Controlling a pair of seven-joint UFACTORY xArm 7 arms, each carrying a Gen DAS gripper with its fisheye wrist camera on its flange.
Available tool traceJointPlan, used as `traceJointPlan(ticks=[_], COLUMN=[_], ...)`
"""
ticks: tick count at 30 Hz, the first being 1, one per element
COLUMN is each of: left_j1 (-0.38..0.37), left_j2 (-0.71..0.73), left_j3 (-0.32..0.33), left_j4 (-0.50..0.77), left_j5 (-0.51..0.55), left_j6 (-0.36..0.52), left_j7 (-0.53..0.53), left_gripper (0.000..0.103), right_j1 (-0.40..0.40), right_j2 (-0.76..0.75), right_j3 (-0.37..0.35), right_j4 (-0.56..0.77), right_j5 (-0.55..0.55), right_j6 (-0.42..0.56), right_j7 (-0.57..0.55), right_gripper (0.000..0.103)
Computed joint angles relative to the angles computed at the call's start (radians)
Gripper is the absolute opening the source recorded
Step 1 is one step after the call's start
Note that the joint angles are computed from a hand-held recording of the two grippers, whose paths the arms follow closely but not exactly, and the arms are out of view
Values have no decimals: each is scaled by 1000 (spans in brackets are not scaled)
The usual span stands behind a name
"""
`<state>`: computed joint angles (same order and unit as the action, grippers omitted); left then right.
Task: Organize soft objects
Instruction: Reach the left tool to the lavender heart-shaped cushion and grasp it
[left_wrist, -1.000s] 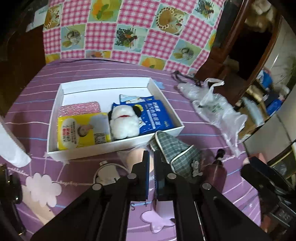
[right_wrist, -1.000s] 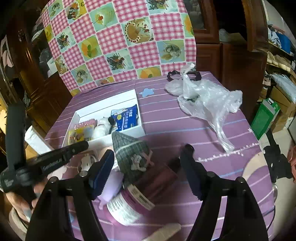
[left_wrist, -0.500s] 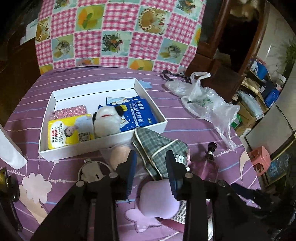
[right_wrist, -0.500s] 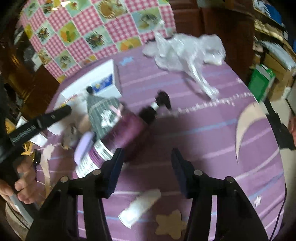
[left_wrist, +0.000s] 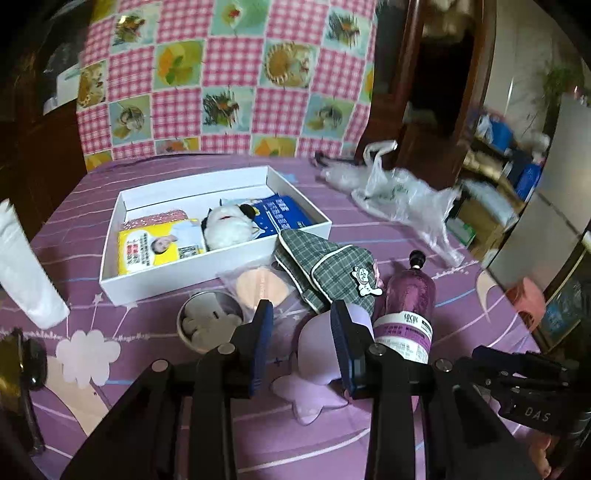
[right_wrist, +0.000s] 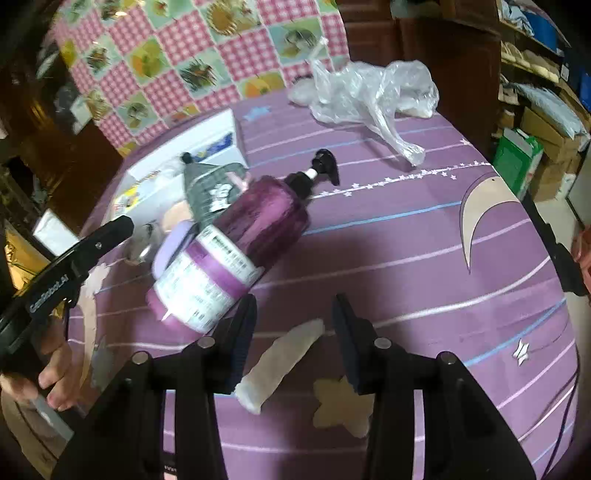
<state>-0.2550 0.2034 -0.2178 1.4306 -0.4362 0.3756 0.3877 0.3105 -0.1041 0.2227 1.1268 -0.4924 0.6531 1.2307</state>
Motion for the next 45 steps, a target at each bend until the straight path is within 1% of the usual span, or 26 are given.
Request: traceJointPlan(ticks=[2,3,4,6,8,10,11,12,13,14,15,17,18,20,21,24,27,29,31,33,35,37,39,42,43,45], left_j1=[46,55,49,23,19,0,-11,-8,-5,-5,0,30,40,42,43,46,54,66,71,75,75,86,86,60,62,79], left_j2=[-22,-31,-36,-43,-44,-40,-36,-33,-30,-25,-20,-19,-17,-16,-17,-18,-17,-16,-16,-15,-14,-12,-11,-3,3,18], left_j3=[-46,-59,-58,-45,-49,-31,-18,-20,-21,-18,-19,-50,-61,-62,-64,-68,-76,-90,-96,-99,-98,-108,-107,-72,-68,-66], left_j4=[-36,-57,-73,-106,-123,-137,-143,-147,-148,-148,-141,-137,-135,-135,-136,-138,-134,-129,-125,-120,-117,-109,-103,-93,-82,-51], left_j5=[-155,-223,-249,-229,-241,-185,-142,-127,-111,-88,-75,-110,-128,-128,-129,-136,-159,-197,-230,-267,-293,-349,-396,-354,-353,-385], left_j6=[-24,-52,-81,-152,-196,-226,-244,-252,-257,-258,-246,-240,-241,-243,-242,-239,-232,-224,-218,-215,-212,-192,-178,-153,-124,-33], left_j7=[124,177,199,207,226,184,149,137,124,102,85,104,112,108,108,113,127,161,189,216,236,279,311,278,273,273], left_gripper=[32,32,32,32,32,32,32,32,32,32,32,32,32,32,32,32,32,32,32,32,37,57,60,60,60,60], right_j1=[0,-2,-2,1,10,35,53,70,82,98,112,120,123,123,122,116,104,94,80,66,54,46,40,46,50,57], right_j2=[-23,-30,-35,-26,6,51,86,105,112,122,133,123,119,109,105,86,59,37,21,19,22,30,46,97,121,158], right_j3=[18,25,32,34,46,58,62,53,41,35,28,7,1,-7,-8,-11,-6,-1,2,2,-1,-5,-10,-10,-15,-30], right_j4=[-33,-44,-56,-54,-16,42,80,98,100,111,123,106,100,90,86,67,40,24,18,29,46,65,90,158,189,231], right_j5=[-68,-94,-116,-117,-150,-205,-221,-214,-200,-227,-240,-225,-223,-221,-220,-229,-255,-283,-285,-265,-230,-186,-145,-136,-123,-79], right_j6=[-7,-8,-11,-12,41,151,211,229,219,234,246,203,197,193,192,182,131,92,52,27,2,-24,-45,-12,-8,-27], right_j7=[55,78,100,93,82,82,56,33,9,11,2,-12,-9,7,16,54,91,119,129,111,79,36,-8,-26,-39,-82], right_gripper=[44,44,44,44,44,44,44,43,42,38,33,24,16,7,4,3,3,3,3,3,3,3,3,3,3,3])
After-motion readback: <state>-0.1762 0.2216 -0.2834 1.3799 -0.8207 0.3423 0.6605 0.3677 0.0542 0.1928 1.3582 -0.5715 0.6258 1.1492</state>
